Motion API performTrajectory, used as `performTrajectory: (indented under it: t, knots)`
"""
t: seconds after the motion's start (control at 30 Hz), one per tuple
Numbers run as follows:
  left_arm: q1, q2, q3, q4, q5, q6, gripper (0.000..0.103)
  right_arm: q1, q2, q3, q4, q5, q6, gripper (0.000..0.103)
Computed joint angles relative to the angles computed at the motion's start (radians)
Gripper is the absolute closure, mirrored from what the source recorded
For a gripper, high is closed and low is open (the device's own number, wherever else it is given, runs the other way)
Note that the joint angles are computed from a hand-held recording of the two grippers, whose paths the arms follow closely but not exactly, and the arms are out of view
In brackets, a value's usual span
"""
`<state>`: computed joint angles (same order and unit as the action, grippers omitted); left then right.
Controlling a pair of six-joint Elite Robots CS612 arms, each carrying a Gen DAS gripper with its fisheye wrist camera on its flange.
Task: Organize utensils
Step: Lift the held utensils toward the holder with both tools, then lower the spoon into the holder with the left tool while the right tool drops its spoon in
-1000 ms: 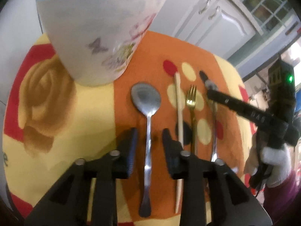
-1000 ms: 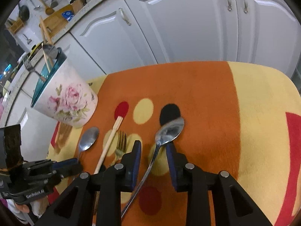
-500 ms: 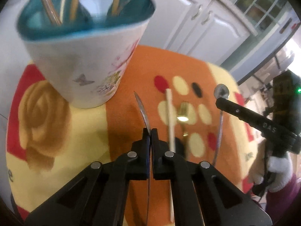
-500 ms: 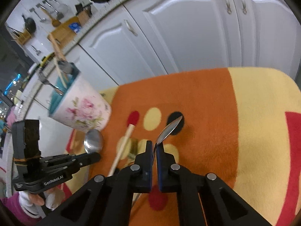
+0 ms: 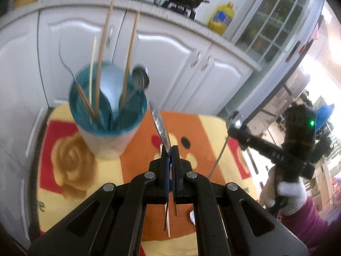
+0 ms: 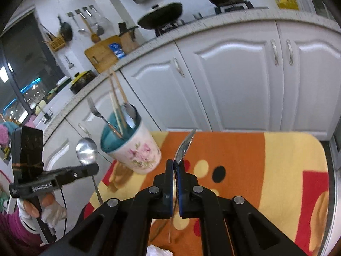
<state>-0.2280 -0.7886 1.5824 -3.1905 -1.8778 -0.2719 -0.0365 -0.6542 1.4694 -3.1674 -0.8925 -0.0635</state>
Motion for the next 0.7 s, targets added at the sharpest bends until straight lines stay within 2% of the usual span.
performTrajectory:
  t: [0.23,0.47,0.7]
  knots:
    - [0.021,-0.015,-0.026,-0.087,0.075,-0.026,0.103,0.011,-0.026,-0.004,-0.061,0.046,-0.009,0.100]
    - [0.031,0.030,-0.109,-0.141,0.193,-0.041,0.103,0.041,-0.013,-0.080,-0.145,0.064,0.042,0.100]
    - [0.036,0.076,-0.173,-0.154,0.278,-0.041,0.103,0.090,0.027,-0.178,-0.191,0.025,0.051,0.100]
